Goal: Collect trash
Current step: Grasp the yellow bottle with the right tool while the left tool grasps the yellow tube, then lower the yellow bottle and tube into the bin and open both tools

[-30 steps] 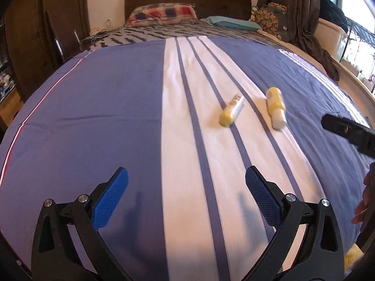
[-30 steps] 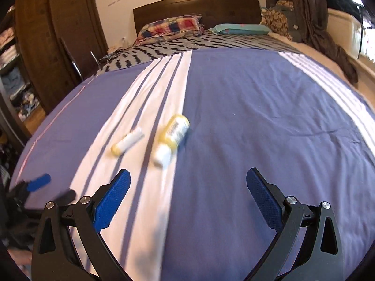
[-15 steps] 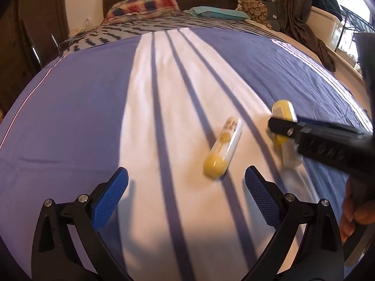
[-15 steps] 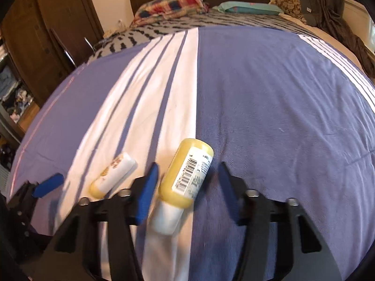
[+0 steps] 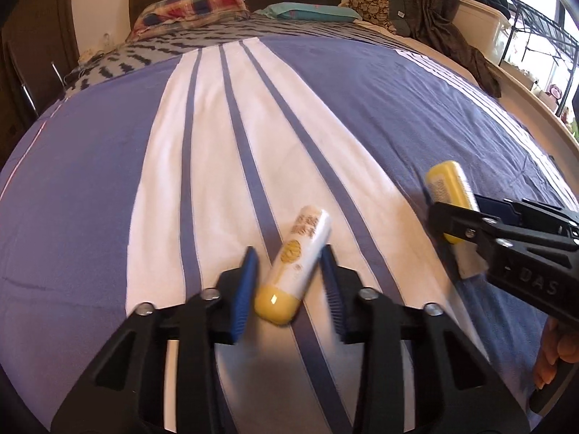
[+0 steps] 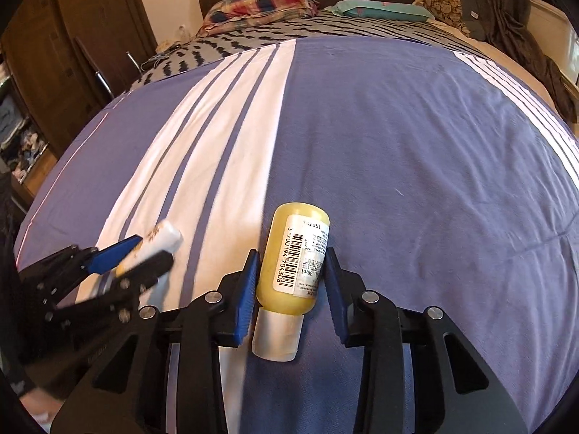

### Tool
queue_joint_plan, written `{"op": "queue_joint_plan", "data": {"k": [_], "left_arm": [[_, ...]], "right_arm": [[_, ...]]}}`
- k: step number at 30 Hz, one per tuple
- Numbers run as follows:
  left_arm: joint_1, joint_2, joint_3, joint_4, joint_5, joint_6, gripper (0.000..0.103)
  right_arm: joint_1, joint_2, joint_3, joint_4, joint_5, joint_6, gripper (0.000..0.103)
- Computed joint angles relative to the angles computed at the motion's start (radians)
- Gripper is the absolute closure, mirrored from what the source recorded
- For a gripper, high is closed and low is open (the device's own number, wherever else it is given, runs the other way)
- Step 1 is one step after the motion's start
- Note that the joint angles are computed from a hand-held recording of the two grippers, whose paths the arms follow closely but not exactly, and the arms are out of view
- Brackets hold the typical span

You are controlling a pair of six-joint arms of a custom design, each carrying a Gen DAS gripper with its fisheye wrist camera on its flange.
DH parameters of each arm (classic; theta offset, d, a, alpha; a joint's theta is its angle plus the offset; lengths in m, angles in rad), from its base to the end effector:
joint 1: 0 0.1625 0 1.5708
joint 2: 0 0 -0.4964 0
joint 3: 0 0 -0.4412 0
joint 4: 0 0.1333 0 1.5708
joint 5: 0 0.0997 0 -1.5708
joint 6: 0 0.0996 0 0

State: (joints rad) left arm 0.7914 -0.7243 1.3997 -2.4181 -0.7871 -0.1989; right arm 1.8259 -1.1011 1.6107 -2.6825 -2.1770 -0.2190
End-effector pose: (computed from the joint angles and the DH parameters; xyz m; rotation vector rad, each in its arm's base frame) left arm -0.4360 -0.7310 0.1631 0.6166 2.3686 -0.6609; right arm 0.2604 -0.6951 0.3789 0.3433 -2.4314 0.7725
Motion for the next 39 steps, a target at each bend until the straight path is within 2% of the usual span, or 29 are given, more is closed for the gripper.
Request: {"op": "queue_joint_plan", "data": {"k": [2, 3, 8, 13, 26, 30, 34, 39], "left_arm": [[-0.008, -0.013, 0.016, 0.016, 0.003, -0.036, 0.083], [-0.016, -0.026, 0.034, 0.025, 0.005, -0.064, 0.084], [-0.057, -0.093, 0.13, 0.032, -0.005, -0.145, 0.084], [-0.129, -0.188, 0.262, -0.01, 0.017, -0.211, 0.084], [-0.34, -0.392, 0.513, -0.033, 0.114, -0.373, 0.084], [-0.406, -0.438, 0.574, -0.046, 0.135, -0.414, 0.084], [-0.471, -0.472, 0.618, 0.025, 0.183, -0.492, 0.084], [-0.524, -0.498, 0.671, 0.111, 0.197, -0.603, 0.084]], "right_arm": [[0.003, -0.023, 0.028, -0.007, -0.004, -0.009, 0.067], [0.004, -0.033, 0.039, -0.007, -0.004, -0.011, 0.067], [0.022, -0.107, 0.122, -0.026, 0.006, -0.014, 0.068], [0.062, -0.189, 0.216, -0.049, -0.001, -0.022, 0.068], [0.23, -0.386, 0.447, -0.207, -0.117, -0.075, 0.068], [0.263, -0.446, 0.501, -0.22, -0.114, -0.051, 0.068], [0.29, -0.519, 0.566, -0.241, -0.082, -0.021, 0.068], [0.305, -0.609, 0.675, -0.248, -0.07, 0.033, 0.068]]}}
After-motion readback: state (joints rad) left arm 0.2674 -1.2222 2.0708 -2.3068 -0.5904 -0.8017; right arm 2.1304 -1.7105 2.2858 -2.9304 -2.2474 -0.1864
